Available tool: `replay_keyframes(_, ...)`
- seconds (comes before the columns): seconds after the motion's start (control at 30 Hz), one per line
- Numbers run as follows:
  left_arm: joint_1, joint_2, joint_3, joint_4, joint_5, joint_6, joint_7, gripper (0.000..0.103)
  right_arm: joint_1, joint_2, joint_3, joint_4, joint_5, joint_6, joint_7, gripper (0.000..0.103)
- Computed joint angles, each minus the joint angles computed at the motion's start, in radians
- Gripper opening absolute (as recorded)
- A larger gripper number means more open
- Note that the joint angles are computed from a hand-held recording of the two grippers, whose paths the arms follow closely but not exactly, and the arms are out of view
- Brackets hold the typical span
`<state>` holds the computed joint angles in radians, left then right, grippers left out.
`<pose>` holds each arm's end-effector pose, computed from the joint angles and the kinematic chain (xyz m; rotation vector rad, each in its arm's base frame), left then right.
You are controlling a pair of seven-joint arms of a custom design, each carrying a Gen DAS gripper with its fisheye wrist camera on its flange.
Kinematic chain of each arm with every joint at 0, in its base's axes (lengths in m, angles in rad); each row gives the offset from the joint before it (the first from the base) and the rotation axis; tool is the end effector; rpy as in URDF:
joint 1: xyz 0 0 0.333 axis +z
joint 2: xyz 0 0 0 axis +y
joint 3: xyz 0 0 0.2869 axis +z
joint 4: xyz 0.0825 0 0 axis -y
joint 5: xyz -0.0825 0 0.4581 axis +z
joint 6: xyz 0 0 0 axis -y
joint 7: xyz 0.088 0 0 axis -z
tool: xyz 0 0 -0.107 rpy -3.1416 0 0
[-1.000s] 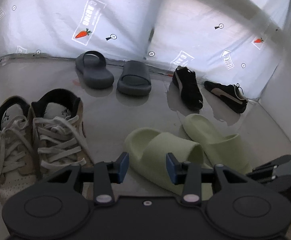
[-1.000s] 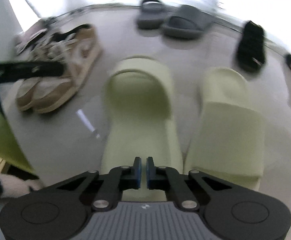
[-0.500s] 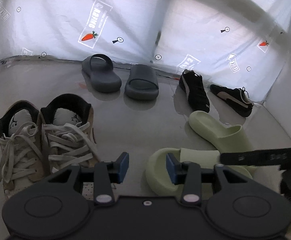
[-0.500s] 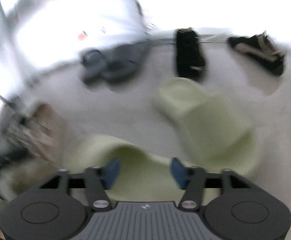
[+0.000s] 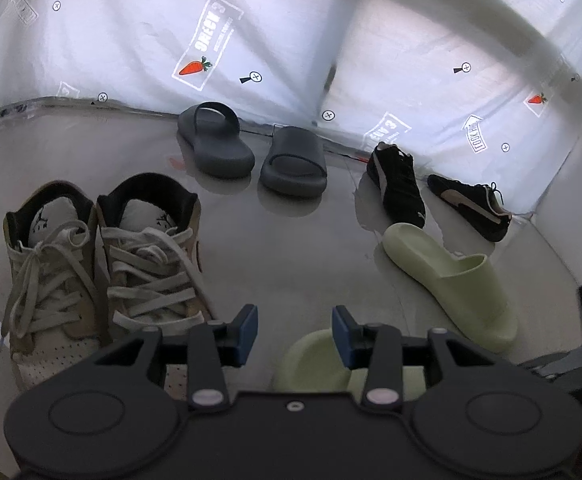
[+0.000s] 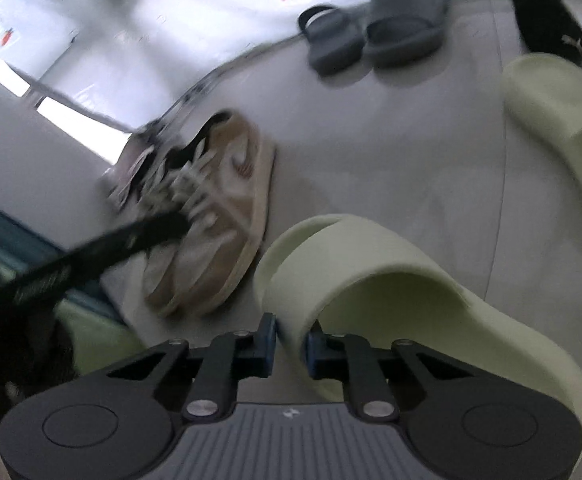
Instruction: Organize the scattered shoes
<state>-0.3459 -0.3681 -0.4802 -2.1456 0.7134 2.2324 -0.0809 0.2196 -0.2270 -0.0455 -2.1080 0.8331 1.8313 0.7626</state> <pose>0.3903 -0.4228 0.5452 -2.0740 1.2614 -0.8835 0.5491 0.1563 0.4842 -2.1870 0.9709 0.5166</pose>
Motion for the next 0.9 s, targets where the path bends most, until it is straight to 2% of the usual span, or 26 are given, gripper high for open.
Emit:
replay_keyframes(0.03, -0.001, 0.005, 0.0, 0.003, -0.001, 0.005, 0.002, 0.042, 0.002, -0.011, 0.003, -0.011, -0.002, 0.01, 0.002, 0.032)
replay_keyframes(0.1, -0.003, 0.016, 0.003, 0.008, -0.004, 0.016, 0.009, 0.042, -0.001, -0.073, 0.008, -0.049, -0.05, 0.084, -0.046, 0.043)
replay_keyframes(0.13, -0.004, 0.019, 0.004, 0.009, -0.005, 0.02, 0.011, 0.042, 0.002, -0.086, 0.004, -0.056, -0.054, 0.103, -0.063, 0.045)
replay_keyframes(0.17, -0.005, 0.025, 0.006, 0.012, -0.006, 0.025, 0.016, 0.042, -0.013, -0.094, 0.004, -0.05, -0.057, 0.087, -0.094, 0.045)
replay_keyframes(0.2, -0.006, 0.032, 0.008, 0.017, -0.007, 0.031, 0.022, 0.042, -0.001, -0.077, -0.024, -0.01, -0.12, 0.019, -0.096, 0.045)
replay_keyframes(0.23, -0.007, 0.036, 0.009, 0.019, -0.006, 0.034, 0.026, 0.042, -0.006, -0.074, -0.017, -0.004, -0.142, 0.007, -0.093, 0.044)
replay_keyframes(0.33, -0.008, 0.044, 0.008, 0.028, 0.005, 0.032, 0.035, 0.042, -0.023, -0.101, 0.03, -0.024, -0.379, 0.052, -0.092, 0.044)
replay_keyframes(0.47, -0.013, 0.045, 0.011, 0.03, 0.004, 0.024, 0.04, 0.042, -0.015, -0.109, 0.013, -0.039, -0.404, 0.054, -0.089, 0.043)
replay_keyframes(0.53, -0.015, 0.04, 0.013, 0.026, 0.0, 0.019, 0.042, 0.043, -0.008, -0.122, 0.02, -0.058, -0.414, 0.105, -0.09, 0.042)
replay_keyframes(0.6, -0.014, 0.028, 0.011, 0.018, 0.003, 0.009, 0.038, 0.046, 0.006, -0.129, 0.035, -0.084, -0.44, 0.203, -0.104, 0.042)
replay_keyframes(0.73, -0.01, 0.011, 0.005, 0.011, 0.013, -0.009, 0.032, 0.047, 0.039, -0.053, 0.036, -0.044, -0.408, 0.308, -0.11, 0.042)
replay_keyframes(0.87, -0.006, -0.005, 0.0, 0.004, 0.017, -0.032, 0.022, 0.047, 0.068, -0.011, 0.044, -0.027, -0.382, 0.421, -0.212, 0.042)
replay_keyframes(0.9, -0.005, -0.008, -0.001, 0.002, 0.016, -0.037, 0.018, 0.047, 0.075, 0.006, 0.057, -0.024, -0.378, 0.482, -0.208, 0.042)
